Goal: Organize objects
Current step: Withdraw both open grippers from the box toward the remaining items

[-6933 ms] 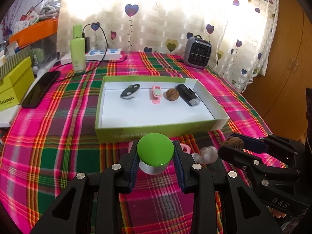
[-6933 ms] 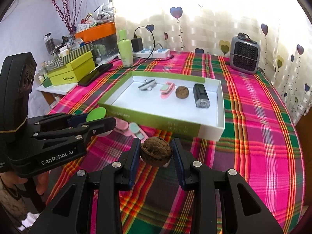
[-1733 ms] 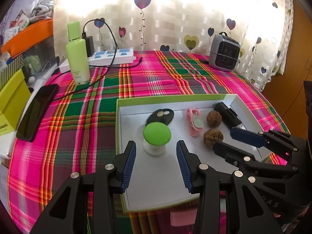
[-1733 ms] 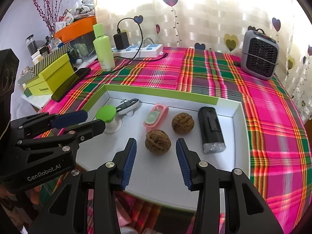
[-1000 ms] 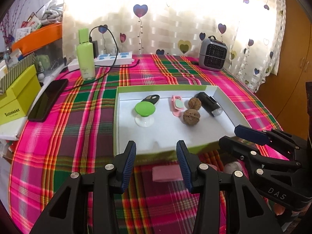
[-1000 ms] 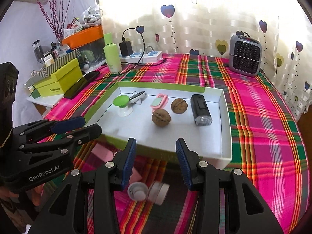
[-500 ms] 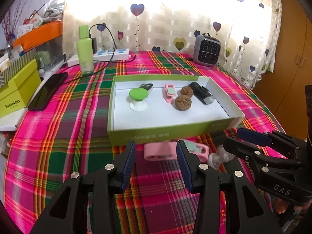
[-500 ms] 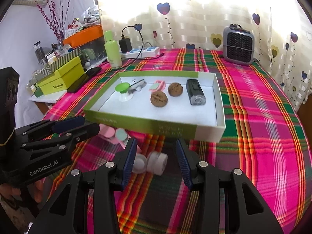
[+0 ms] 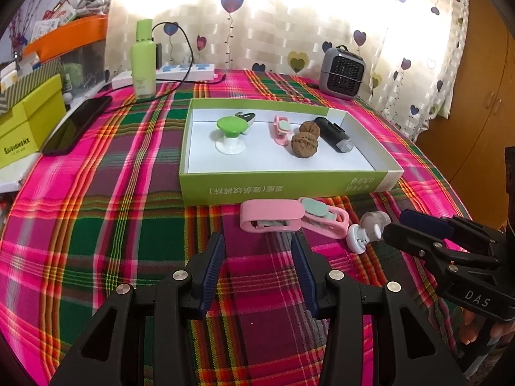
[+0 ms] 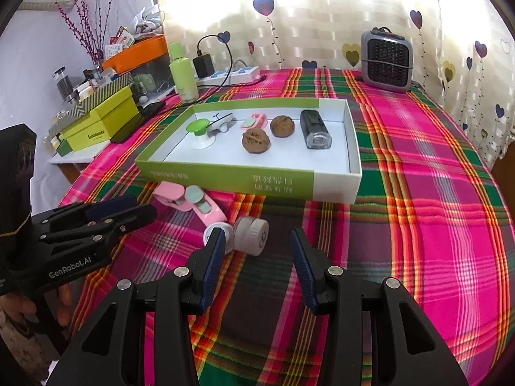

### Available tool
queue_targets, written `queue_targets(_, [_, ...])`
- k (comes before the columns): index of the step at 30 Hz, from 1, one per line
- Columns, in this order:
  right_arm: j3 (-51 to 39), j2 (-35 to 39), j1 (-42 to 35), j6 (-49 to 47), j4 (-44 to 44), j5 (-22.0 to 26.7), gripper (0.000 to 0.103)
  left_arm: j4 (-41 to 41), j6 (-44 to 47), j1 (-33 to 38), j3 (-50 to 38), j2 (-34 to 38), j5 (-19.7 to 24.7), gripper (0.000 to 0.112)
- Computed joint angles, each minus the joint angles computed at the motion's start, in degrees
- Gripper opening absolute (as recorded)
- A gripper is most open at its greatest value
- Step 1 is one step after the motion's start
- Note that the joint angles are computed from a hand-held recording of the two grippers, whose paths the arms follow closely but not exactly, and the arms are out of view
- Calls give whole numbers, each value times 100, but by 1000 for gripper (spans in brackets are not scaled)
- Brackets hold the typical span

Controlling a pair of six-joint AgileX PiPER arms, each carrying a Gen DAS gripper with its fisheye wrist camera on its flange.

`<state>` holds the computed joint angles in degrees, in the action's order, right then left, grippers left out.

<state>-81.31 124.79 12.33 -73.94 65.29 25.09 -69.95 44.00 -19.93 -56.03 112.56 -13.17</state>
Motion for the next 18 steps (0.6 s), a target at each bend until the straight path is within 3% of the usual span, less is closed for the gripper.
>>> queue_targets(11, [-270,174,113,540,-605,86,43,99,-108,58,-8,16,122,42])
queue_targets(18, [-618,345,160,846,-998,226,43,-277,274,71,-86,58,158,42])
